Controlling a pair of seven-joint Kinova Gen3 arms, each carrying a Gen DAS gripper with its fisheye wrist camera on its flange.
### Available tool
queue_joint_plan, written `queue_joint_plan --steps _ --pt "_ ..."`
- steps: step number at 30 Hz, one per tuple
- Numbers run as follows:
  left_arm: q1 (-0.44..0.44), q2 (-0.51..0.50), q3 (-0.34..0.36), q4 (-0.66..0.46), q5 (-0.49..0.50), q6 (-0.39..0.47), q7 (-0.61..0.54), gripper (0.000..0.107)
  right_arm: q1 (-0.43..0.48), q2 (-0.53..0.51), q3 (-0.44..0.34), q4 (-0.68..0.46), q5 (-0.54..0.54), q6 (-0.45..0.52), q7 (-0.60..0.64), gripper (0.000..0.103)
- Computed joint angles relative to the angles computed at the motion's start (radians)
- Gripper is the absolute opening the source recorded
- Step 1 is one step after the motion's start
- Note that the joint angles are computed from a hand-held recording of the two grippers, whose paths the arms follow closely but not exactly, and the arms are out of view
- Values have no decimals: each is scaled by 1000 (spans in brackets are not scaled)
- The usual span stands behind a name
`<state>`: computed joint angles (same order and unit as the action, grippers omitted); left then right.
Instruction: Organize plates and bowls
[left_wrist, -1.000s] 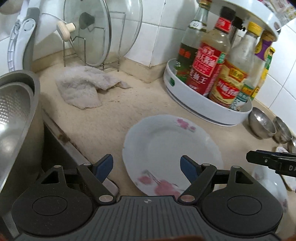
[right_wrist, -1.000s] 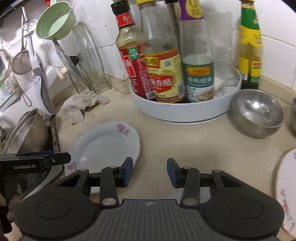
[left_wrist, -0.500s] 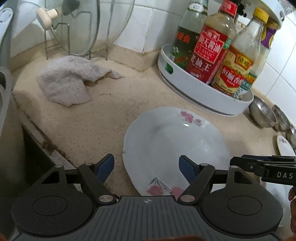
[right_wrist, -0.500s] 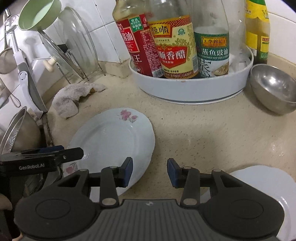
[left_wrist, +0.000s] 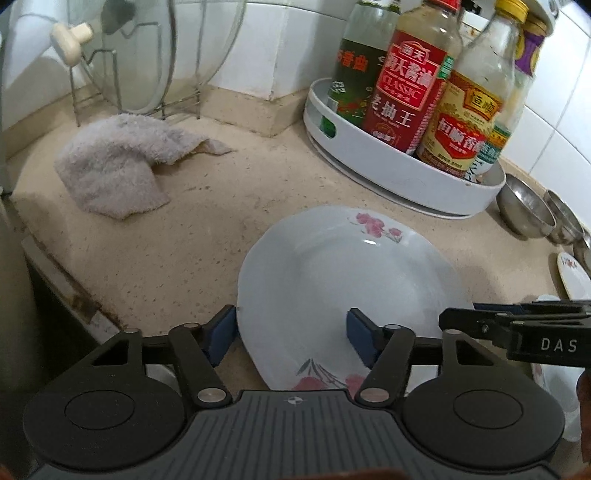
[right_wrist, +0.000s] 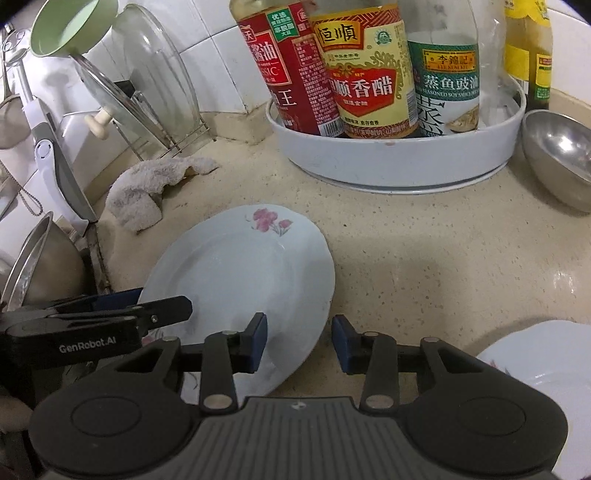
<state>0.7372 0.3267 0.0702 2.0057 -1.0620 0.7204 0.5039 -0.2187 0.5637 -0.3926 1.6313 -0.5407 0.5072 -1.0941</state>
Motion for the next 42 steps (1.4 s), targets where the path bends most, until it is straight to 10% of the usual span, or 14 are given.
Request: queue_joint_plan --steps 42 --pt "-1 11 -11 -23 -36 -52 -35 65 62 -38 -35 88 -3 -108 -44 26"
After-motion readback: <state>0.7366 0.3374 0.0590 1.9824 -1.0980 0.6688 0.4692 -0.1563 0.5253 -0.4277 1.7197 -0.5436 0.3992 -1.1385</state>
